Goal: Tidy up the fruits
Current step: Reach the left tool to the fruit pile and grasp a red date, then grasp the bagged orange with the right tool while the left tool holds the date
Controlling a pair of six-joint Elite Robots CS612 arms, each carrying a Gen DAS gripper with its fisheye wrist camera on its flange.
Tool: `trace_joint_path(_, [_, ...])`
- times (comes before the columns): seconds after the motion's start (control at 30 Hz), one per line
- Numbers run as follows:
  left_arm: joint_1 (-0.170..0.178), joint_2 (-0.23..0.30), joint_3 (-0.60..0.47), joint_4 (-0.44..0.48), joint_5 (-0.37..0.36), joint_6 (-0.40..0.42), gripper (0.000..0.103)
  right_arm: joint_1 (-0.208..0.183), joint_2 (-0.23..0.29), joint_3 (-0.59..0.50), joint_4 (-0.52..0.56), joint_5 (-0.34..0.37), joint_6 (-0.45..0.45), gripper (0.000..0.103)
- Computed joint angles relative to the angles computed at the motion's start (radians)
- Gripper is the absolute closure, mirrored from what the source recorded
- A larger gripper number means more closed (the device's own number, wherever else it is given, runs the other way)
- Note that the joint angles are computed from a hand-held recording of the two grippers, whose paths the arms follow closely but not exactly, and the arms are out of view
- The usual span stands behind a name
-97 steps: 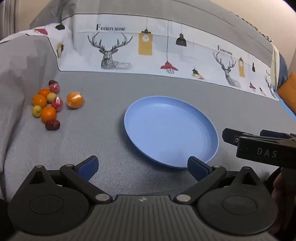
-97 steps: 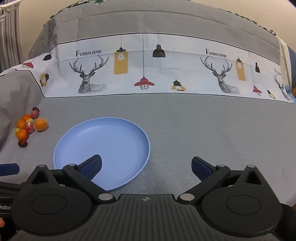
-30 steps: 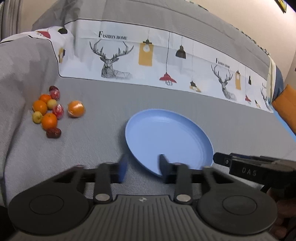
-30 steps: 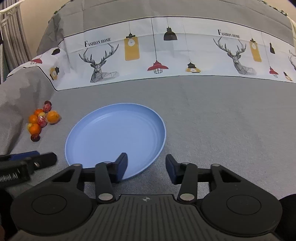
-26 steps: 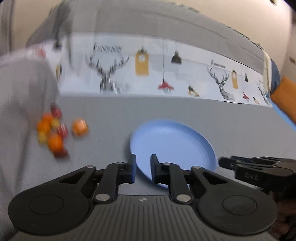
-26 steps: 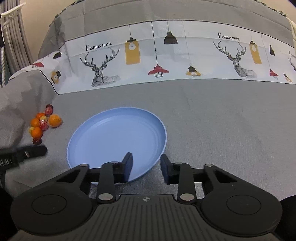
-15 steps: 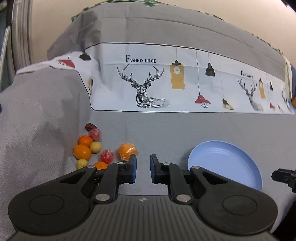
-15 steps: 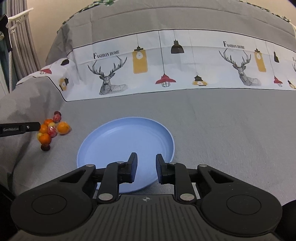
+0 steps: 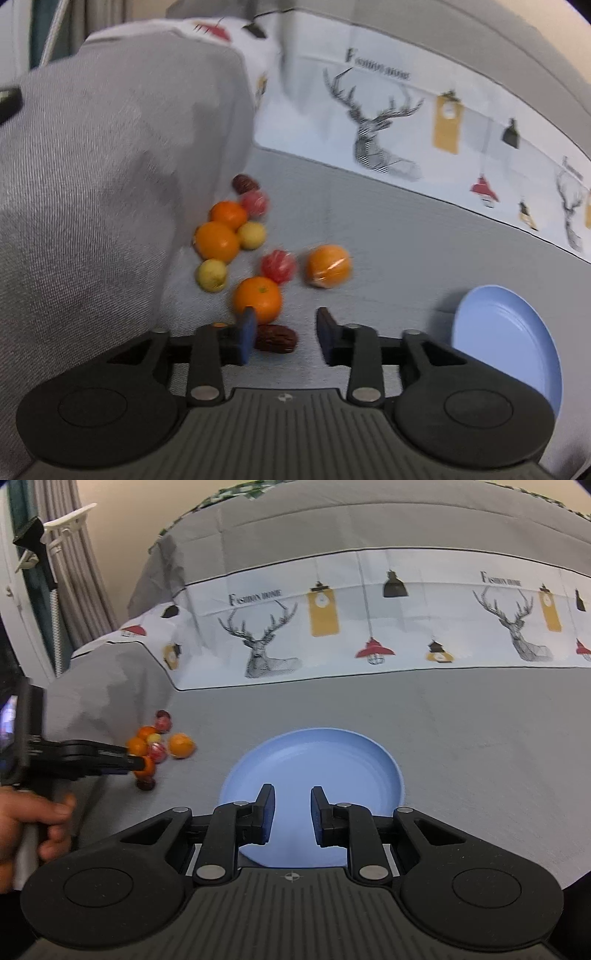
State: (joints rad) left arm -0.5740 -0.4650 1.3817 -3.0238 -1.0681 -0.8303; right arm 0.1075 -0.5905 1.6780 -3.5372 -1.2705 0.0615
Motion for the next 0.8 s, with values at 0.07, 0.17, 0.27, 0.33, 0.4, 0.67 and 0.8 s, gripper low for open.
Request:
trace_joint_path(0.07, [0.007, 0.002, -0.014, 0.049, -0.021, -0.013, 0.053, 0.005, -0.005, 0.001, 0.008, 0.002, -0.007, 0.074])
trace_joint_path(0.17, [0.012, 0.007, -0.032, 0.1, -0.037, -0.004, 0.052, 0.015, -0.008, -0.002, 0.026, -0.003, -0.017, 0.063])
trace_joint_path(0.27, [0.017, 0.012, -0.049, 0.151, -0.05, -0.011, 0.052, 0.024, -0.011, -0.01, 0.047, -0.007, -0.018, 0.059])
trace_joint_path(0.33, [0.021, 0.015, -0.057, 0.177, -0.061, -0.013, 0.052, 0.03, -0.012, -0.014, 0.055, -0.01, -0.015, 0.055])
trace_joint_path(0.4, [0.024, 0.018, -0.067, 0.199, -0.074, -0.013, 0.052, 0.035, -0.011, -0.021, 0.071, -0.014, -0.015, 0.054])
trace_joint_path(0.67, [0.016, 0.001, -0.029, 0.114, -0.082, 0.039, 0.067, 0.057, -0.003, -0.059, 0.108, -0.025, -0.029, 0.053])
trace_joint_path(0.8, [0.004, -0.03, 0.027, 0.041, -0.103, 0.092, 0.067, 0.064, 0.014, -0.106, 0.132, -0.031, -0.044, 0.053])
